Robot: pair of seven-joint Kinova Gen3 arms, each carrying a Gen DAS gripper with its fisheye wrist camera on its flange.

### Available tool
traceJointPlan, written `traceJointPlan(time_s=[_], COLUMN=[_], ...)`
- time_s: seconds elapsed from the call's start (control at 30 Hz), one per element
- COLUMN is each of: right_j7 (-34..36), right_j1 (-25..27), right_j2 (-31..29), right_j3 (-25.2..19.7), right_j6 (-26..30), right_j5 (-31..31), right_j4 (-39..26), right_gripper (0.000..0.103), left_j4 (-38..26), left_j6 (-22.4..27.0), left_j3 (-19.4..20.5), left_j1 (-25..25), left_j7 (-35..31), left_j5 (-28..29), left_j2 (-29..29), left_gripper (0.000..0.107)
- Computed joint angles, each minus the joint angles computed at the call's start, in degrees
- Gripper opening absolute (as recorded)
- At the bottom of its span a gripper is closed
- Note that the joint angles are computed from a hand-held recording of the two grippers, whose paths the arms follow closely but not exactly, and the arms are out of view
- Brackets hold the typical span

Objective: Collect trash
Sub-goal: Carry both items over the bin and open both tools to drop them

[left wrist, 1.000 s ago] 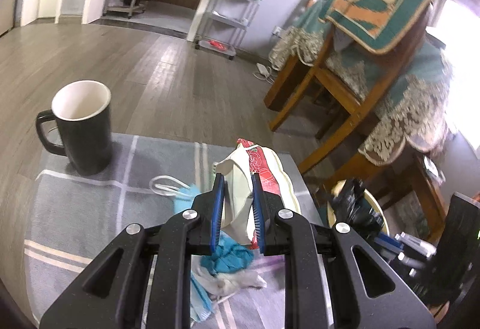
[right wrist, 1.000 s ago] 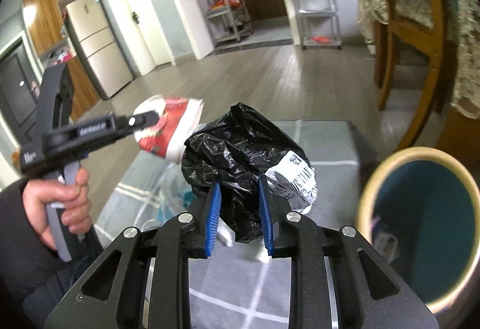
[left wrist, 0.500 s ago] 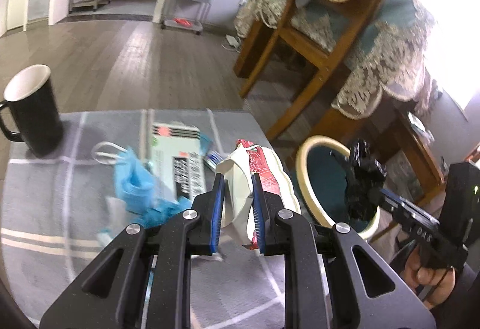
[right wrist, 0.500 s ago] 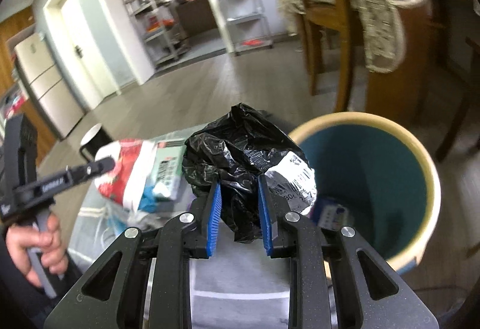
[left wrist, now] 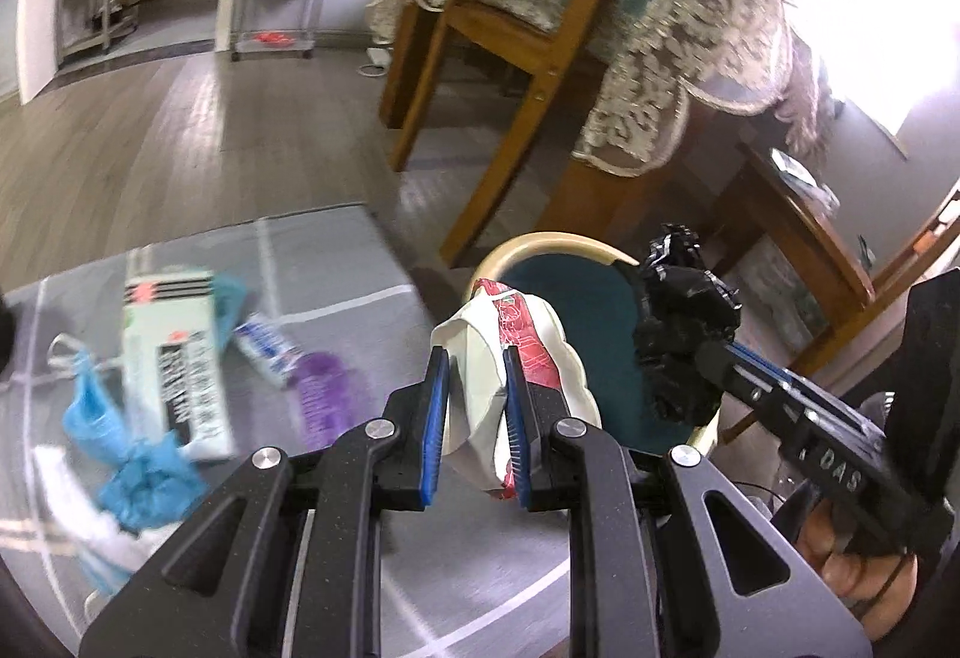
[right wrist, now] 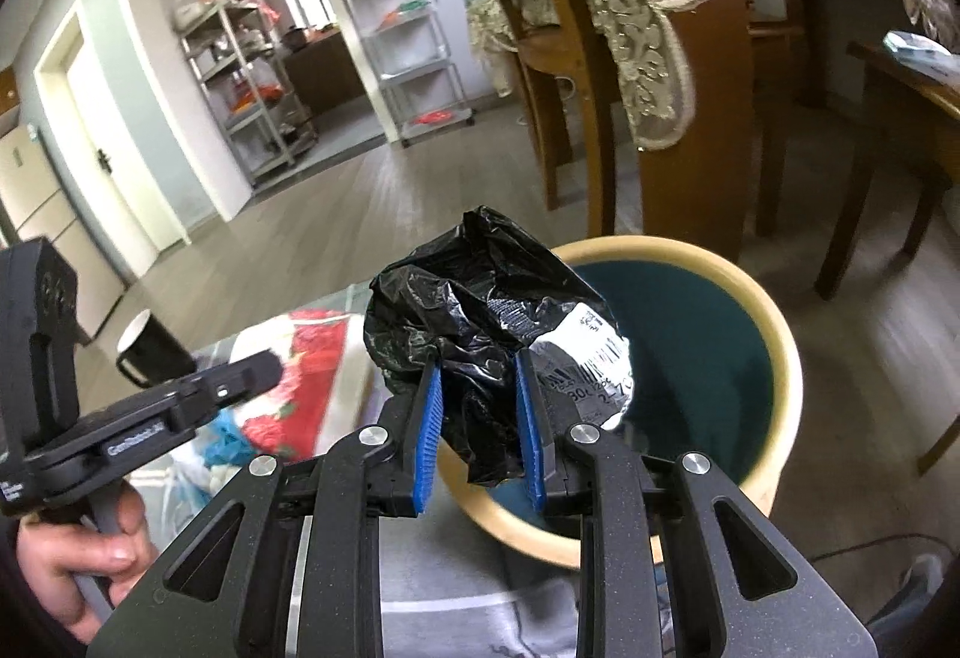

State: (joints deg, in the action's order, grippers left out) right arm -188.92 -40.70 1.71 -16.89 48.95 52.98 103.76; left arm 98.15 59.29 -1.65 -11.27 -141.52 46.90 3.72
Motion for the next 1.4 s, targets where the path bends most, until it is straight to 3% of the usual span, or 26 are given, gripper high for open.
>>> traceJointPlan(time_s=[0.3, 0.53, 0.87, 1.17, 1.4], right_j7=[-3.05, -2.76, 0.33, 1.12, 2.18], right_j1=[2.33, 3.59, 4.14, 3.65, 3.67], right_j2=[-1.77, -1.71, -0.53, -0.07, 0.74], right_j3=[0.23, -0.09, 1.04, 1.40, 2.18], right_j6=[-0.60, -0.87, -2.03, -1.71, -1.84], right_j5=[-2.16, -3.48, -5.80, -6.62, -8.26], right_j4=[2.49, 2.65, 1.84, 1.72, 1.30], right_gripper=[0.025, 0.025, 0.025, 0.026, 0.040], left_j4=[-1.46, -1.77, -1.45, -0.68, 0.59], left_j6=[-5.70, -6.75, -4.95, -3.19, -1.86], left_j3=[4.69, 6.20, 5.93, 4.11, 1.86], left_j1=[6.79, 8.42, 6.19, 3.61, 1.22], left_j7=[4.48, 6.74, 4.29, 1.32, -2.02], left_j5=[-5.38, -8.27, -6.74, -4.34, -2.54], left_j2=[3.17, 5.59, 5.36, 3.76, 1.39], left_gripper=[0.017, 0.018, 0.027, 0.028, 0.044])
